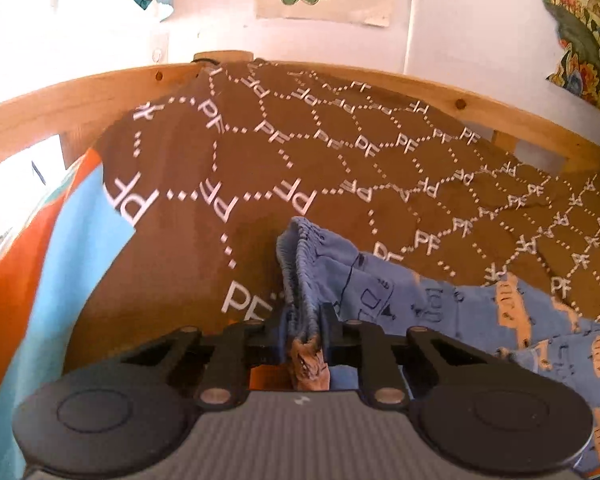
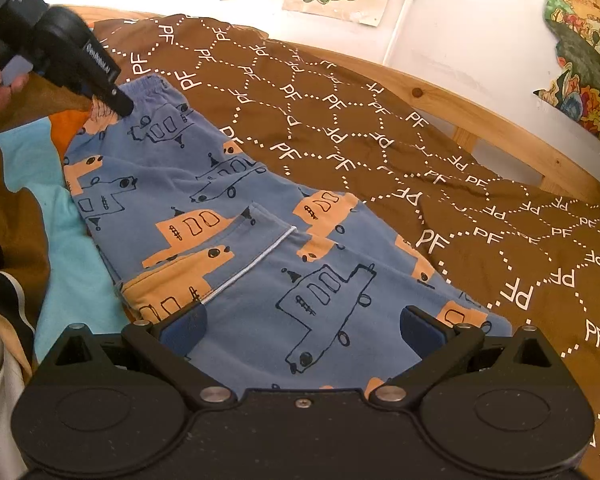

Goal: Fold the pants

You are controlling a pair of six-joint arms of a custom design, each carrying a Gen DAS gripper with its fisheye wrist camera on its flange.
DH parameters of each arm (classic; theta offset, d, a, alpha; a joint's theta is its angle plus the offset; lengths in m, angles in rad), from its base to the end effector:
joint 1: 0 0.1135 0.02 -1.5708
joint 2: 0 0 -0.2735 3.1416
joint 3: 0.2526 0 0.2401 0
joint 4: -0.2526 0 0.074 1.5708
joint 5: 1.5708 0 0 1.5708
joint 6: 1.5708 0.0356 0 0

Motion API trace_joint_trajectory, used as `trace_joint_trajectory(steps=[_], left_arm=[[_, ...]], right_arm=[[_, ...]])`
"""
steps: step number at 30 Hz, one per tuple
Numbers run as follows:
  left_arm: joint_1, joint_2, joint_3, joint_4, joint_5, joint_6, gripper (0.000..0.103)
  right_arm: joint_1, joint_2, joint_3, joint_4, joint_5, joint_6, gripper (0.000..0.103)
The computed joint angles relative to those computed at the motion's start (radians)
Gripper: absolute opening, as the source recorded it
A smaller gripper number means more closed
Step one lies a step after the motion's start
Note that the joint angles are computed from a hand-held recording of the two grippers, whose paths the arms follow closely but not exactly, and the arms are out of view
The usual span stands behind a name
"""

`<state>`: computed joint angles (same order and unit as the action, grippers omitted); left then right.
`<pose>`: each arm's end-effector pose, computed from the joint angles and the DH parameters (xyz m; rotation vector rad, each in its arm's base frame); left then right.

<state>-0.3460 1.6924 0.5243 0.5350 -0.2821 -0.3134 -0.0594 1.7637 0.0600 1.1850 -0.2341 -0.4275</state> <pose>0.2731 -0.0879 0.1306 -0.1207 2.1726 -0.0643 0.1956 -0.0034 0.0897 -0.5177 2.0088 -0.0535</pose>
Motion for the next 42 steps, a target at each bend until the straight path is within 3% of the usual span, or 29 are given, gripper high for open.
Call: trace_joint_trajectory(steps=[4,8,17,25,31,36,41,42], left_arm=[[-0.052,-0.089,0.038,-0.122,-0.007,0.014,0.018],[-0.122,-0.151,0.111,-0.260,-0.007,0.040,0.018],[-0.323,-0.097,0.396,-0.545,0.028,0.108,0.018],[-0.486,0.077,0.608,-0.606,0.061,0.152,0.018],[-0.535,0.239,0.727,-0.606,0.113,0.118,0.018],[-0.562,0.324,0.740,-0.554,0.153,0.123,0.019],[-0.570,0.375,0.714,-0.538,0.223,0.163,0.049],[-0.568,0.365,0.697,-0.539,0.225,0.162,0.051]], right_arm=[[-0.007,-0.039,0.003,-0.031,0.004,0.009,0.102],[-0.072,-0.146,0.027,-0.143,-0.011,0.033,0.102],[-0.439,-0.343,0.234,-0.525,-0.172,0.086,0.102],[-0.688,-0.270,0.456,-0.769,-0.298,0.161,0.102],[-0.744,-0.201,0.522,-0.810,-0.307,0.202,0.102],[-0.736,-0.156,0.538,-0.833,-0.307,0.199,0.102],[-0.703,-0.129,0.529,-0.817,-0.269,0.159,0.102],[-0.699,-0.128,0.526,-0.818,-0.266,0.154,0.102]])
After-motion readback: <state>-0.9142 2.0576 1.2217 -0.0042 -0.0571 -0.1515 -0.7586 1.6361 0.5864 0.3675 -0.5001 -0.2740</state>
